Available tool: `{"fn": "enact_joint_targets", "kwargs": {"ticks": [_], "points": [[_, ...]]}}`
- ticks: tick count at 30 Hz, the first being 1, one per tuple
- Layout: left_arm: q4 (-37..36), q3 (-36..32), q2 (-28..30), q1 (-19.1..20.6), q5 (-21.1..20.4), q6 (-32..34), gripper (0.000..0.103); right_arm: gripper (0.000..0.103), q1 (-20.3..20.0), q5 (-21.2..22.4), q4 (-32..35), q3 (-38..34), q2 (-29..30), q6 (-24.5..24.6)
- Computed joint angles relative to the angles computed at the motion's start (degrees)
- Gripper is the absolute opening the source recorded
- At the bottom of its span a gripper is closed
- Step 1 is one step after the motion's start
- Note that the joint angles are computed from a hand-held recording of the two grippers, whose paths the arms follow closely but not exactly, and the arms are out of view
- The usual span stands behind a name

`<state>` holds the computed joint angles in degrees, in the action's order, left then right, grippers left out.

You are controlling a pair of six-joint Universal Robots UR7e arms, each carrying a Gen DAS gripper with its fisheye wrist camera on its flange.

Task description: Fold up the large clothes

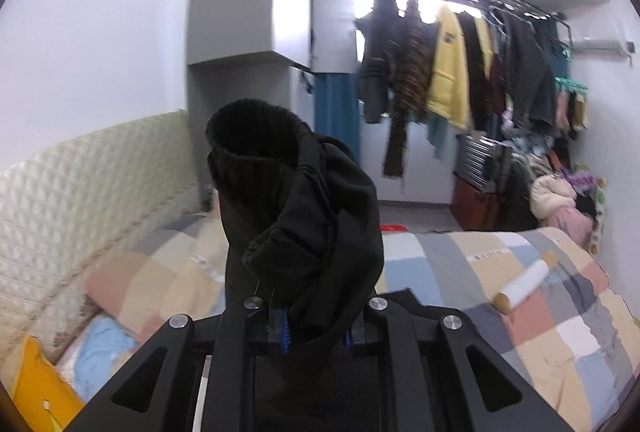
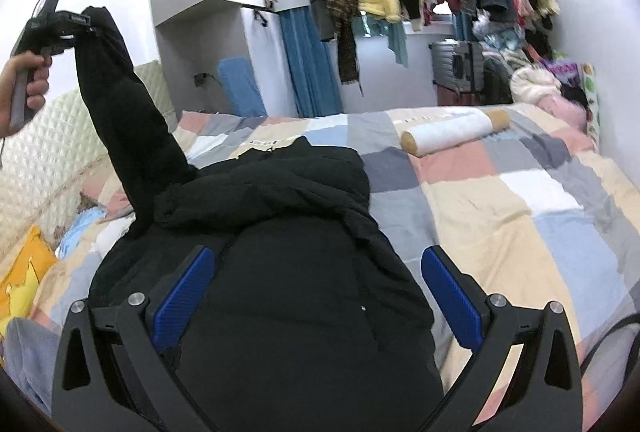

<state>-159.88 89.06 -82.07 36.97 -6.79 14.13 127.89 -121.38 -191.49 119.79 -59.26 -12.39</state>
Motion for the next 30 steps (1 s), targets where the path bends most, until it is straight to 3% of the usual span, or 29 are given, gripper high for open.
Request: {"fn": "enact_joint_targets", "kwargs": {"ticks": [3, 13, 19, 30], "points": [[3.0, 0.8, 2.6, 1.2, -3.3, -6.6, 0.018, 0.103, -0.7, 1.2, -0.4, 0.9, -1.5, 1.0], [1.9, 5.1, 12.2, 6.2, -15.9, -9.7, 0.018, 0.103, -3.5, 0.5, -2.7, 2.4, -3.2, 4.2], [0.7, 6.0, 18.7, 10.0, -22.8, -10.1, 0.018, 0.103, -7.1, 3.7, -0.8, 3.1, -4.5, 8.1], [1.0, 7.8, 26.4, 16.2, -24.5, -12.1, 0.018, 0.103, -10.1, 5.9, -0.1, 2.3, -3.9, 9.5]]}}
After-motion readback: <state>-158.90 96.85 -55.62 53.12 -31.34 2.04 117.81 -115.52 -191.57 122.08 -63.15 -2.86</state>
